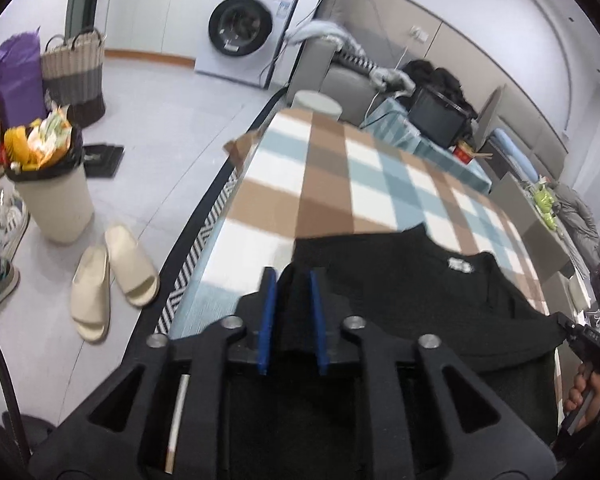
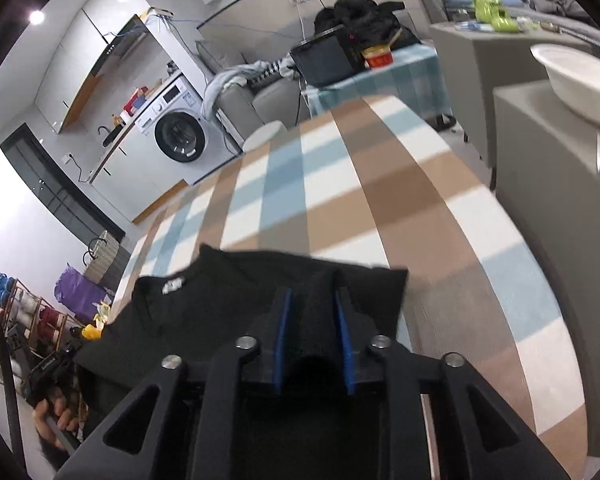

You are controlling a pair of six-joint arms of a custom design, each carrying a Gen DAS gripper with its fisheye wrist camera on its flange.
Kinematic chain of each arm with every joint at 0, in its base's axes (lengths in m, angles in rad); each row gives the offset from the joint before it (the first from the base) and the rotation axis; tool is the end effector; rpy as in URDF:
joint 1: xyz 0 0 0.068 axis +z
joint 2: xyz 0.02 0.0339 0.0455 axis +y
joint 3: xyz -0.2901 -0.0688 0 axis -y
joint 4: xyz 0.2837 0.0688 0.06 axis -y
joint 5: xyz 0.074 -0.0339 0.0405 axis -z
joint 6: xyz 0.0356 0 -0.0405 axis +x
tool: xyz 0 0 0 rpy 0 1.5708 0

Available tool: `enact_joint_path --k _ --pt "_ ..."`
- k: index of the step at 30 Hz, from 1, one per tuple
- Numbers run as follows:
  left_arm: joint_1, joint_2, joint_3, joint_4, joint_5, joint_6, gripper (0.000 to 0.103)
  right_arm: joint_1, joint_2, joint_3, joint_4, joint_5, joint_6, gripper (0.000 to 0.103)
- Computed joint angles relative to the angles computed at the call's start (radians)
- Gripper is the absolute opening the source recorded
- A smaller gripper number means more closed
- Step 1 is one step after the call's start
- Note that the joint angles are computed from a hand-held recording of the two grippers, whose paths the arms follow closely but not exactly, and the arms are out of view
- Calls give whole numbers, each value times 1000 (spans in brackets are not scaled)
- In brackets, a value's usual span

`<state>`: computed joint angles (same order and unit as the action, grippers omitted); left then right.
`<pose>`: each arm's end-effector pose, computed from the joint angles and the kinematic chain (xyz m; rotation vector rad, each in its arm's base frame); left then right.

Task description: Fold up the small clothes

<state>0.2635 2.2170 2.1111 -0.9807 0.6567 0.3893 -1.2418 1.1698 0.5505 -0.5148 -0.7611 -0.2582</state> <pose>0.5181 0.1172 0.2843 0.3554 2.4033 -0.5895 0.0926 -0.1954 0.1744 0.9058 2.1230 0.3252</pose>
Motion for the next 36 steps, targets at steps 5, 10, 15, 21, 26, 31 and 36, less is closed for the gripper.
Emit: enact_joint_path --k 5,10,15,21,26,31,36 --pt "32 -28 -54 -35 34 42 38 -63 -3 -8 -101 -32 -136 42" --pt "48 -81 -129 -68 50 123 42 -104 -24 -15 -177 -48 -200 42" --pt "41 -139 -221 -79 31 200 42 -126 -75 -33 -221 -54 -233 42" --pt "44 -208 -317 -54 11 267 42 -123 -120 -47 -247 -38 -256 43" --pt "31 -186 -291 21 -31 185 42 -99 -146 -61 -237 -31 -231 43" --pt "48 -113 -159 -65 -8 165 42 -133 -153 -58 -258 -34 -257 43" --pt "64 -118 -148 -26 0 131 42 -129 -157 -69 -240 -5 -256 43"
